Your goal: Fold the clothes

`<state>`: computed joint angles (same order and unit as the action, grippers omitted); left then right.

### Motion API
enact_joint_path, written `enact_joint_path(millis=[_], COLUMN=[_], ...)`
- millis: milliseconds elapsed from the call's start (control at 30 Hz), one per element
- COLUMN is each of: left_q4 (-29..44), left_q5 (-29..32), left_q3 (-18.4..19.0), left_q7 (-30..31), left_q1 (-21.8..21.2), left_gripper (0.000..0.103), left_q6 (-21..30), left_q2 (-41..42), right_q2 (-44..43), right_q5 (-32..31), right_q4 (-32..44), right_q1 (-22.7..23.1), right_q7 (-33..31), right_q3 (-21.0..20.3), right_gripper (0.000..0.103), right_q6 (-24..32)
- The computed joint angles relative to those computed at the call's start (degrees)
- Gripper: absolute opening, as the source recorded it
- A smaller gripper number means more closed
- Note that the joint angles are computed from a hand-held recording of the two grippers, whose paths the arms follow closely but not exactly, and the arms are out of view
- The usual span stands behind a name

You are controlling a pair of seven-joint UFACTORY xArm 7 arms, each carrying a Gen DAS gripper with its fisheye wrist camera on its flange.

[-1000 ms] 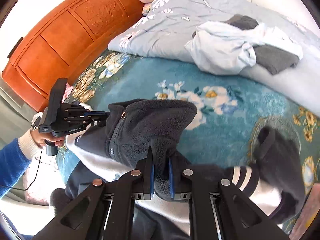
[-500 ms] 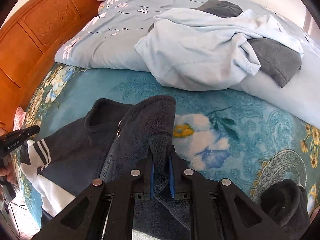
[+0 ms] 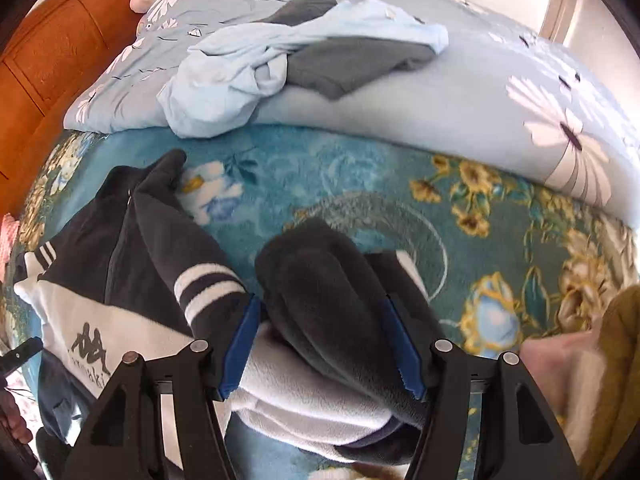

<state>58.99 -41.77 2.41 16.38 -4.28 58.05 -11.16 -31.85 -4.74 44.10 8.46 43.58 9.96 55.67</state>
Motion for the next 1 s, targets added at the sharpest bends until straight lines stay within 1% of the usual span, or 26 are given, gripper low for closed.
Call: enact_joint_path(millis=[100, 133, 167, 200, 233, 300, 333, 367, 467, 600, 633, 667, 733, 767, 867, 1000], left_q4=[-0.46, -0.59, -0.79, -0.98, -1.15, -1.23, -1.31, -1.47, -2.26, -2.70, -2.72, -2.82, -2.96, -3.12, -3.77, -4.96], left_q5=[1.00, 1.33, 2.01, 2.78, 3.57, 4.00, 4.02, 4.22, 4.00, 2.57, 2.25, 1.99, 1.90, 1.80, 2.16, 2.06], left_q3=[-0.48, -0.57, -0.62, -0.62, -0.60, 0.30, 0.79, 1.21, 2.66, 4.11, 4.34, 4.53, 4.77, 4.94, 5.45, 6.51], left_q7=[-2.12, -2.84, -3.18, -3.46, -3.74, -4.44, -4.79, -5.25, -6.04, -6.84, -6.85, -6.73, -6.87, -6.88, -7.41, -8.67], left_q1=[-0.27, -0.44, -0.47, -0.49, -0.55, -0.40, -0.27, -0.03, 0.58, 0.93, 0.94, 0.96, 1.15, 1.26, 2.02, 3.31], left_gripper=[0.028, 0.028, 0.028, 0.028, 0.028, 0.028, 0.029, 0.029, 0.031, 0.033, 0.033, 0.034, 0.034, 0.034, 0.035, 0.037], left_q6=[0.89, 1.19, 0.73, 0.10, -0.52, -0.99, -1.21, -1.58, -2.61, -3.23, -3.30, -3.41, -3.47, -3.53, -3.79, -5.07], left_q2=[-1.83, -2.43, -3.29, -4.18, -5.06, -6.11, -6.59, -7.16, -8.61, -9.28, -9.33, -9.44, -9.64, -9.82, -10.52, -11.05], right_q2=[-1.64, -1.97, -2.29, -2.66, -3.02, -3.63, -4.34, -5.08, -9.47, -12.65, -13.18, -13.80, -13.99, -13.81, -9.42, 2.04], right_q5=[0.64, 0.91, 1.18, 0.83, 0.28, -0.77, -2.52, -4.68, -13.15, -20.21, -20.56, -20.09, -19.76, -19.56, -19.79, -23.03], right_q4=[-2.72, -2.85, -2.98, -2.37, -1.48, 0.38, 1.69, 3.18, 7.91, 13.48, 14.11, 14.06, 14.35, 14.43, 17.47, 25.76], right_q1=[-0.37, -0.53, -0.69, -0.93, -1.22, -1.85, -2.99, -4.40, -10.48, -16.08, -16.63, -16.66, -17.23, -17.12, -15.35, -12.37], right_q7=[3.80, 4.86, 5.91, 6.33, 6.52, 6.81, 7.48, 8.25, 11.93, 12.88, 12.85, 12.98, 13.59, 13.94, 12.15, 10.76], right_q3=[0.80, 0.77, 0.73, 0.69, 0.66, 0.65, 1.01, 1.45, 3.32, 4.21, 3.88, 3.35, 3.94, 4.32, 6.46, 12.71], right_gripper=[0.064, 0.060, 0.041, 0.027, 0.011, 0.011, 0.011, 0.011, 0.010, 0.009, 0.009, 0.009, 0.009, 0.009, 0.009, 0.009], right_q6=[-0.49, -0.18, 0.12, 0.89, 1.80, 3.57, 4.56, 5.50, 9.57, 14.26, 14.67, 14.48, 15.09, 14.49, 10.83, 4.13])
